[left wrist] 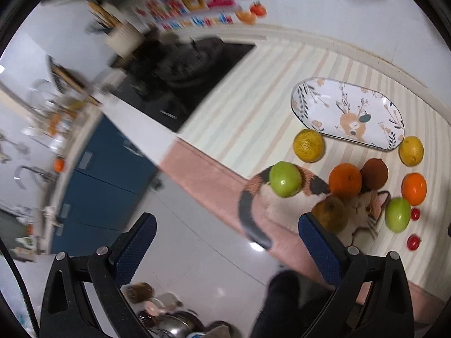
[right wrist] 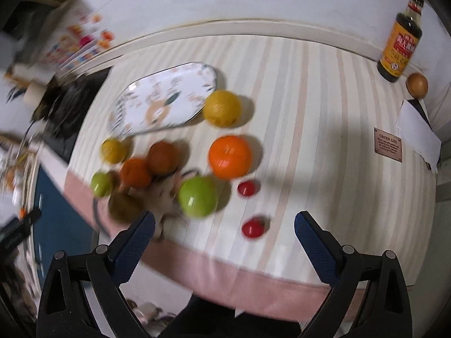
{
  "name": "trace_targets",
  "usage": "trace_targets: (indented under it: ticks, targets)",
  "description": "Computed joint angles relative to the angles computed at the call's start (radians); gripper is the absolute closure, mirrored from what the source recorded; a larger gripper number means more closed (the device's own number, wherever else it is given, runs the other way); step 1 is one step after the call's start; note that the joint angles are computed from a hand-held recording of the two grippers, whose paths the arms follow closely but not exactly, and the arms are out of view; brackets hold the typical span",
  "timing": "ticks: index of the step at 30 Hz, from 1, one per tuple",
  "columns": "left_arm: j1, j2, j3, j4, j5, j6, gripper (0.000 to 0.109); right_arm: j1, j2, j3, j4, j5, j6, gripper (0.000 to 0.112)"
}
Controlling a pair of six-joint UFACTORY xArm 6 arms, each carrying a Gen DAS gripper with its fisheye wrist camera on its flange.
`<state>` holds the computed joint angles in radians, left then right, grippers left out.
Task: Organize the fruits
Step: 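Grasp the green apple with the left tool while the right tool grasps an orange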
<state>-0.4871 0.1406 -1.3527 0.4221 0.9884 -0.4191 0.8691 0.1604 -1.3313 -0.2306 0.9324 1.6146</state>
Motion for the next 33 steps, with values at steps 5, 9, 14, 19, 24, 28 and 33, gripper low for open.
trace_targets:
  ticks: [5,9,14,19,24,28,33]
  targets:
    - [0.082,0.206,-0.186,-0.256,0.039,0.194,0.012,-0.108,0.111,-0.031,0.117,-0.053,-0.053,0.017]
    - [0.108,0.374,-0.354,-0.399,0.115,0.321,0.017,-0.153,0.197,-0.08,0.199,-0.074,-0.098,0.022]
    - [0.123,0.557,-0.563,-0.507,0.246,0.385,0.018,-0.182,0.27,-0.128,0.287,-0.092,-0.161,0.026]
    - [0.119,0.62,-0.636,-0.551,0.291,0.388,0.024,-0.199,0.304,-0.144,0.347,-0.097,-0.197,0.033]
    - [0.112,0.622,-0.623,-0.574,0.278,0.382,0.044,-0.205,0.322,-0.146,0.389,-0.109,-0.248,0.04]
    - [0.113,0.619,-0.591,-0.596,0.237,0.353,0.055,-0.206,0.341,-0.151,0.425,-0.149,-0.292,0.045]
    - [0.098,0.566,-0.503,-0.57,0.169,0.368,0.056,-0.202,0.377,-0.211,0.394,-0.111,-0.313,0.046]
